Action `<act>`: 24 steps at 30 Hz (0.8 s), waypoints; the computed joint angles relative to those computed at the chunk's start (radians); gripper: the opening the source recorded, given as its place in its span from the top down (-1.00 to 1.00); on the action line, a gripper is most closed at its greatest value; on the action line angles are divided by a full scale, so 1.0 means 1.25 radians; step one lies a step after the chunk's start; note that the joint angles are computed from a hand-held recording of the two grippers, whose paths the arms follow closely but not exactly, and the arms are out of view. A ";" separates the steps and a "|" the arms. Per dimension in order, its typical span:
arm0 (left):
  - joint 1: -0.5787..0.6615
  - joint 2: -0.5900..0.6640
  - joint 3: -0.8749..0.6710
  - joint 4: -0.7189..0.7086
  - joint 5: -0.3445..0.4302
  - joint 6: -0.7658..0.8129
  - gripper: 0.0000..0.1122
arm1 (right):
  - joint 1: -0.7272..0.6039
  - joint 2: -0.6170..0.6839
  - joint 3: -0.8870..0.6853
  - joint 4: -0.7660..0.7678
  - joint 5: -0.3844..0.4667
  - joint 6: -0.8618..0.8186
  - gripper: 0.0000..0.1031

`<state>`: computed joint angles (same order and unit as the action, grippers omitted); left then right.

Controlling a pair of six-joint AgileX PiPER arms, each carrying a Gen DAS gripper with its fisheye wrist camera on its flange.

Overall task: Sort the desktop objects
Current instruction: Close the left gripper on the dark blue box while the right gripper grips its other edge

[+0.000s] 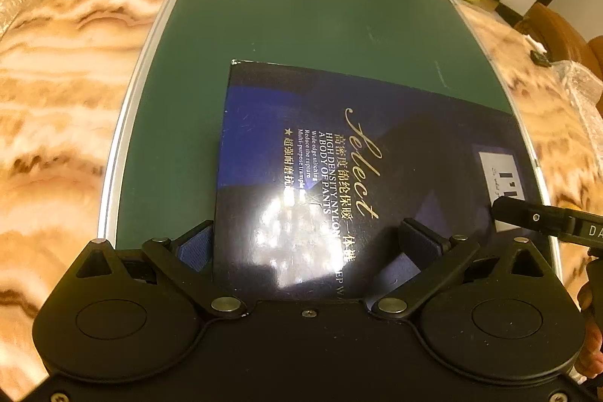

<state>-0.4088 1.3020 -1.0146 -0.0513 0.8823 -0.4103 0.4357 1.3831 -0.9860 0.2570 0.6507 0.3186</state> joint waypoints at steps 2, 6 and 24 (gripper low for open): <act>-0.015 -0.026 0.004 0.006 0.017 -0.019 -0.82 | 0.019 -0.029 -0.001 -0.037 0.023 0.045 -0.76; -0.053 -0.080 0.013 0.025 0.056 -0.062 -0.82 | 0.053 -0.099 0.008 -0.097 0.072 0.122 -0.76; -0.300 -0.260 0.033 0.149 0.230 -0.322 -0.82 | 0.302 -0.292 0.012 -0.320 0.278 0.467 -0.75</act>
<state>-0.7835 0.9775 -0.9736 0.1346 1.1697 -0.8122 0.8129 1.0177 -0.9709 -0.1435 0.9987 0.9027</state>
